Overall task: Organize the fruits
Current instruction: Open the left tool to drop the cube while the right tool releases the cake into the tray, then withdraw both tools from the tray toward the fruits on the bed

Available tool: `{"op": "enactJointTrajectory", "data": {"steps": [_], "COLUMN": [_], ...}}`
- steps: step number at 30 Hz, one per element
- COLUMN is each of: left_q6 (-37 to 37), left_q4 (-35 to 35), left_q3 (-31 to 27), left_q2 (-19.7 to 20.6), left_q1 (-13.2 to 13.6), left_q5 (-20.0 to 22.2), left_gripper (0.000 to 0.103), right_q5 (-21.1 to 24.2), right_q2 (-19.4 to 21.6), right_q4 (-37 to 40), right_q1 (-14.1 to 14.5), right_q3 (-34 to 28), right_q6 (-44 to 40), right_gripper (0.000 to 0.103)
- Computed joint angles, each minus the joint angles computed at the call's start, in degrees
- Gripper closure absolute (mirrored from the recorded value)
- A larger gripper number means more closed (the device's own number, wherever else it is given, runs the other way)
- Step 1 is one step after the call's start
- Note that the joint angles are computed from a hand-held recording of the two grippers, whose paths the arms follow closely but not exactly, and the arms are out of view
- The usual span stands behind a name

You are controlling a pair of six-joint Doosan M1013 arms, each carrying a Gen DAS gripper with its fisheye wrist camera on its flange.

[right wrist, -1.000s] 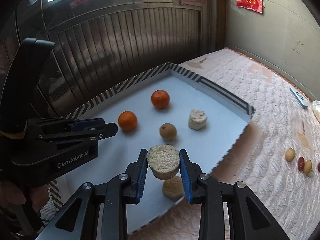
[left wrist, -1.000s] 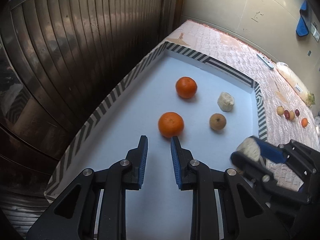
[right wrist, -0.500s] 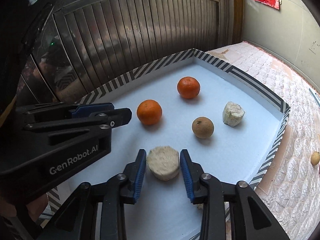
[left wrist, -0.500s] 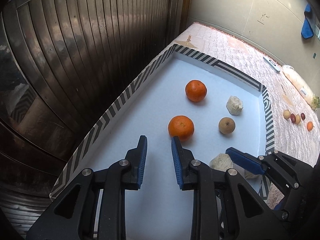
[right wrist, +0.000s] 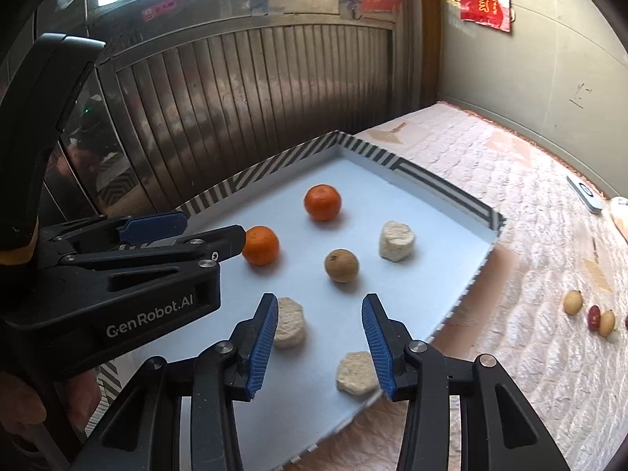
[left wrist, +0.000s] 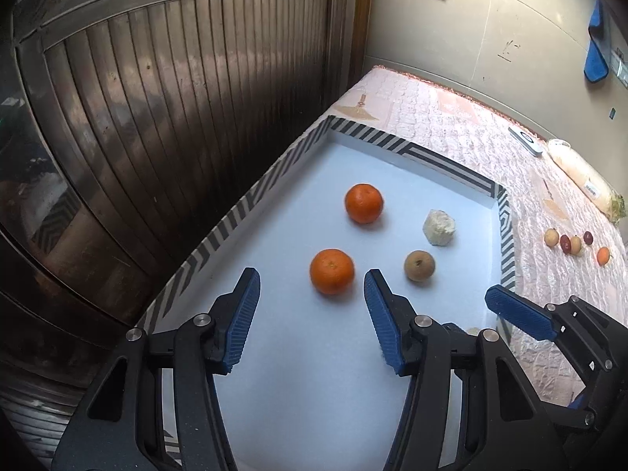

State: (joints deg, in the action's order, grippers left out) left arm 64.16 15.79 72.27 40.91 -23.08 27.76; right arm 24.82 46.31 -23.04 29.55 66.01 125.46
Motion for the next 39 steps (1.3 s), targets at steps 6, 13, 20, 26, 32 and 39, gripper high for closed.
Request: {"op": "enactJointTrajectory", "data": {"steps": [6,13,20,26,32,39], "left_q6": [2.5,8.2,13.8,18.9,26.1,26.8], "left_q4": [-1.4,-5.4,-8.9,-13.1,-20.6,-21.6], "left_q3": [-0.8,-2.2,-4.3,-7.3,-13.4,-22.3], "left_q2": [0.2,0.8,1.8,3.3,6.4,11.4], "left_q1": [-1.3,-3.1,-5.1,-6.6,-7.5,-9.1], "left_q5": [-0.2,-0.1,1.1,4.1,10.8,18.4], "left_gripper": [0.047,0.047,0.047,0.047,0.047,0.047], "right_q5": [-0.2,-0.5,-0.4,0.7,1.4,0.5], "right_q2": [-1.7,-4.1,-7.3,-9.9,-12.1,-14.2], "right_q4": [-6.9,-13.0,-20.9,-25.1,-26.6,-31.2], "right_q1": [-0.4,-1.5,-3.0,-4.5,-6.8,-8.7], "right_q3": [2.9,7.6,13.1,17.6,22.0,26.0], "right_q6": [7.9,17.6,29.6,36.5,41.4,49.6], "right_gripper": [0.058,0.057,0.057,0.057,0.057,0.057]}}
